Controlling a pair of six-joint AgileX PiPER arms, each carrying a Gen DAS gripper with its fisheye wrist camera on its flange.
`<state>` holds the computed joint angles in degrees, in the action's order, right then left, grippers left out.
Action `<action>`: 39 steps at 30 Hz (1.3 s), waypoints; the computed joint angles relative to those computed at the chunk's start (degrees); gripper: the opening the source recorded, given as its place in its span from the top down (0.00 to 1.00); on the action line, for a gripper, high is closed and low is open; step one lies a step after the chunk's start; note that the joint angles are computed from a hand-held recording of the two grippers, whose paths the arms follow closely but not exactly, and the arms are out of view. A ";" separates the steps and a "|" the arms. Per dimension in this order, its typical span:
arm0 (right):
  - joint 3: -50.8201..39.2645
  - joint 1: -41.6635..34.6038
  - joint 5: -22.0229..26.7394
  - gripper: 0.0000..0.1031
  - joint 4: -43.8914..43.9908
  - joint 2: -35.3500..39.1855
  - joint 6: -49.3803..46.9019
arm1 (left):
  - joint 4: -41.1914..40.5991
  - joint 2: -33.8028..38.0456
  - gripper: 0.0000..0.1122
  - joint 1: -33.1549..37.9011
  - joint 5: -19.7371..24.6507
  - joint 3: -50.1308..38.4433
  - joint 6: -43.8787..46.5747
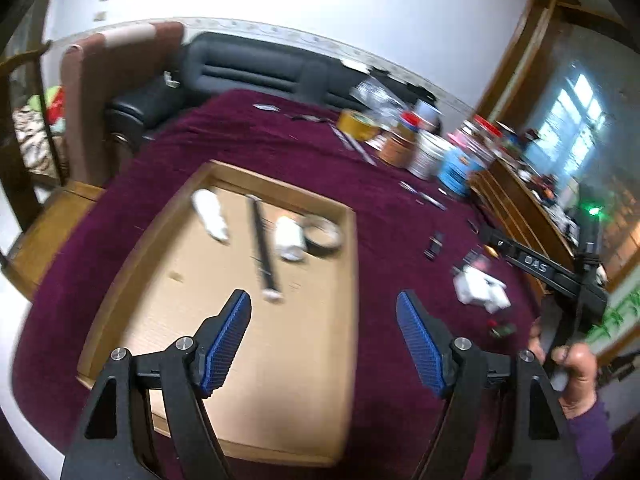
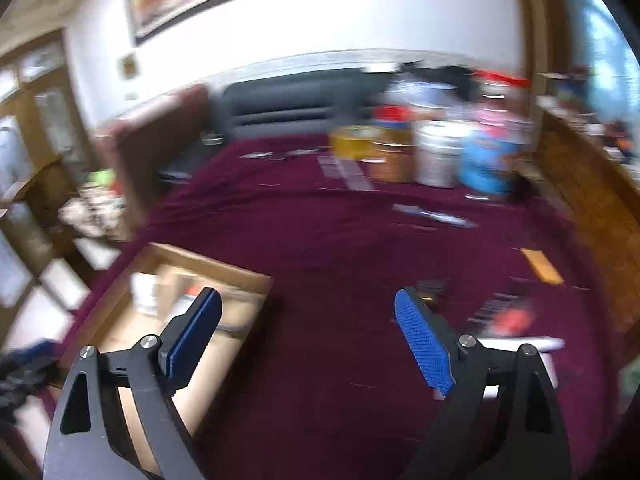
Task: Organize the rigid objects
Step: 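Reach the left tool to the white square charger and grasp it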
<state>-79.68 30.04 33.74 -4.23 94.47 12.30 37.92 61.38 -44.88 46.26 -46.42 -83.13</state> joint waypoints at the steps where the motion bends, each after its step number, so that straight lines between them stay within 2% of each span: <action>1: 1.73 -2.48 0.05 0.14 0.58 -0.99 0.02 | 0.43 1.31 0.38 -1.31 -0.64 -0.47 -1.28; 3: 6.22 -10.74 -0.69 0.14 8.60 -2.96 -6.12 | 0.34 5.08 0.38 -4.32 -0.94 -2.47 -2.48; 7: 9.51 -23.62 1.79 0.14 25.74 -3.35 -21.92 | 0.51 11.82 0.38 -8.63 -0.34 -6.33 -3.49; 11: 7.25 -31.35 7.83 0.14 40.40 -0.17 -34.57 | 0.38 16.31 0.38 -11.21 0.43 -9.27 -4.81; 13: 5.03 -33.69 12.60 0.14 47.56 2.50 -40.70 | -0.47 17.54 0.38 -11.88 0.27 -10.21 -4.53; 16: 0.80 -33.67 18.79 0.14 52.95 6.98 -44.35 | -0.75 18.38 0.38 -13.11 1.23 -11.12 -4.86; 20: -5.49 -28.38 18.90 0.14 47.62 12.46 -38.93 | 0.06 18.53 0.38 -14.75 3.70 -11.87 -5.91; 23: -8.85 -24.58 20.78 0.12 43.86 16.13 -35.32 | -0.11 18.64 0.38 -14.44 3.72 -11.88 -5.73; 25: -7.79 -24.82 24.33 0.12 49.49 16.54 -41.23 | 0.08 18.83 0.38 -14.21 3.74 -11.87 -5.59; 27: -6.79 -25.40 31.72 0.12 56.61 17.07 -48.96 | -1.18 19.60 0.38 -13.17 3.37 -12.38 -3.76; 28: -5.76 -25.34 33.74 0.12 58.37 16.41 -52.14 | -1.87 19.94 0.38 -12.72 2.76 -12.48 -3.05; 29: -3.92 -25.35 33.77 0.12 59.46 14.86 -55.02 | -2.66 20.25 0.38 -12.24 2.04 -12.53 -2.28; 33: 3.01 -28.38 25.32 0.12 63.25 8.86 -61.00 | -7.15 23.19 0.38 -10.02 0.59 -14.92 2.69; 35: 5.93 -31.81 20.30 0.12 67.43 7.52 -62.42 | -7.43 25.20 0.38 -9.76 1.70 -17.37 3.76; 37: 9.56 -36.91 19.24 0.12 76.22 7.78 -68.11 | -7.16 27.82 0.38 -9.37 3.34 -20.58 4.92; 39: 12.34 -40.03 17.15 0.12 79.03 8.21 -69.65 | -6.33 31.04 0.38 -8.99 4.78 -24.29 5.94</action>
